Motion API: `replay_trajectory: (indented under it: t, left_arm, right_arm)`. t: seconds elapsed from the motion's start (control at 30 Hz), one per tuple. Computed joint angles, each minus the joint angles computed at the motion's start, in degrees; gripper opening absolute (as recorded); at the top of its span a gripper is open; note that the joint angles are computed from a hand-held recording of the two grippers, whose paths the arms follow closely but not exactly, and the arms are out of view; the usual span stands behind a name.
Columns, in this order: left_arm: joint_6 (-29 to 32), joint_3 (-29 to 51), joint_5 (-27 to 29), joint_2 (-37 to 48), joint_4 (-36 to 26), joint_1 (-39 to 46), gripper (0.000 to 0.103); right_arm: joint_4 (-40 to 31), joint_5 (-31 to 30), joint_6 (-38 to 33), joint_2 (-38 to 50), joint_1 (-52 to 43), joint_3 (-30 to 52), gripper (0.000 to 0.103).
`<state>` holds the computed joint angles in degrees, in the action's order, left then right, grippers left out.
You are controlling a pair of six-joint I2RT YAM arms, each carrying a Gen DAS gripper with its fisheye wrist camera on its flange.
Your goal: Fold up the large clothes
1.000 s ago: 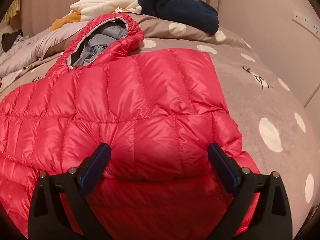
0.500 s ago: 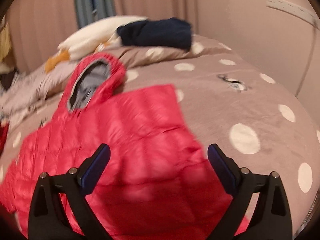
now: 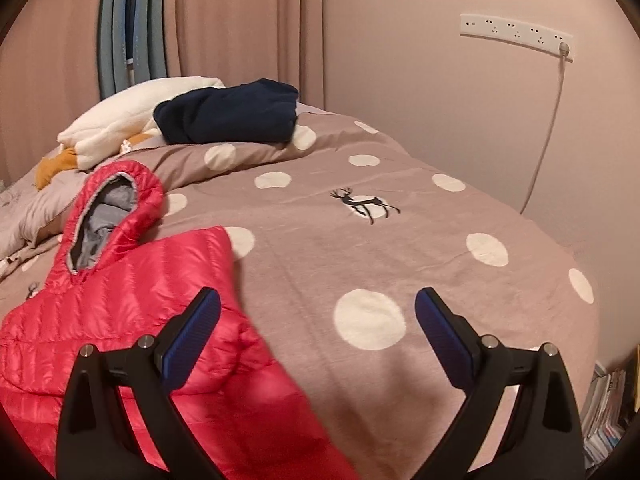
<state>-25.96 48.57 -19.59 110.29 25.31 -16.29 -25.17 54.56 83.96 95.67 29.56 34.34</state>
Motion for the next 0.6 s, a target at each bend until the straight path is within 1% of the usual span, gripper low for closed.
replay_trajectory:
  t: [0.1, 0.17, 0.23, 0.3, 0.37, 0.43, 0.47, 0.5, 0.57, 0.6]
  left_arm:
    - [3.39, -1.36, -0.32, -2.32, 2.75, -5.77, 0.011]
    - [5.97, -1.93, 1.2, -3.1, 4.64, -9.67, 0.011]
    - [7.73, -1.85, 3.16, -3.28, 4.76, -13.15, 0.011]
    - [9.51, -0.16, 4.04, -1.96, 2.81, -17.84, 0.011]
    - [9.32, 1.36, 3.14, -0.76, 0.14, -20.54, 0.011]
    - [8.75, 1.68, 2.16, 0.74, 1.16, -22.81, 0.011]
    - [7.8, 2.07, 0.92, 1.24, 0.7, -23.53, 0.011]
    - [6.7, 2.35, -0.43, 1.53, 0.0, -24.14, 0.011]
    - [6.44, 1.87, -0.71, 1.35, 0.66, -24.56, 0.011]
    - [6.6, 2.05, -1.73, 1.31, 0.21, -25.14, 0.011]
  right_arm:
    - [0.47, -0.44, 1.7, -2.72, -0.67, -2.2, 0.098]
    - [2.07, -1.17, 2.78, -5.21, -1.07, -4.23, 0.098]
    - [4.72, -2.38, 2.79, -7.97, -1.87, -6.42, 0.098]
    - [4.31, -2.86, 5.07, -9.28, -2.1, -7.21, 0.098]
    - [3.32, -3.22, 8.27, -9.87, -1.6, -7.39, 0.099]
    - [5.1, -3.97, 9.24, -11.67, -1.4, -8.95, 0.099]
    - [5.61, -4.42, 9.58, -12.21, -1.38, -9.35, 0.099]
    - [5.78, -4.55, 9.73, -12.19, -1.32, -9.32, 0.099]
    - [4.95, -4.22, 10.2, -11.51, -0.88, -8.67, 0.099]
    - [4.61, -4.17, 9.9, -11.32, -0.99, -8.36, 0.099]
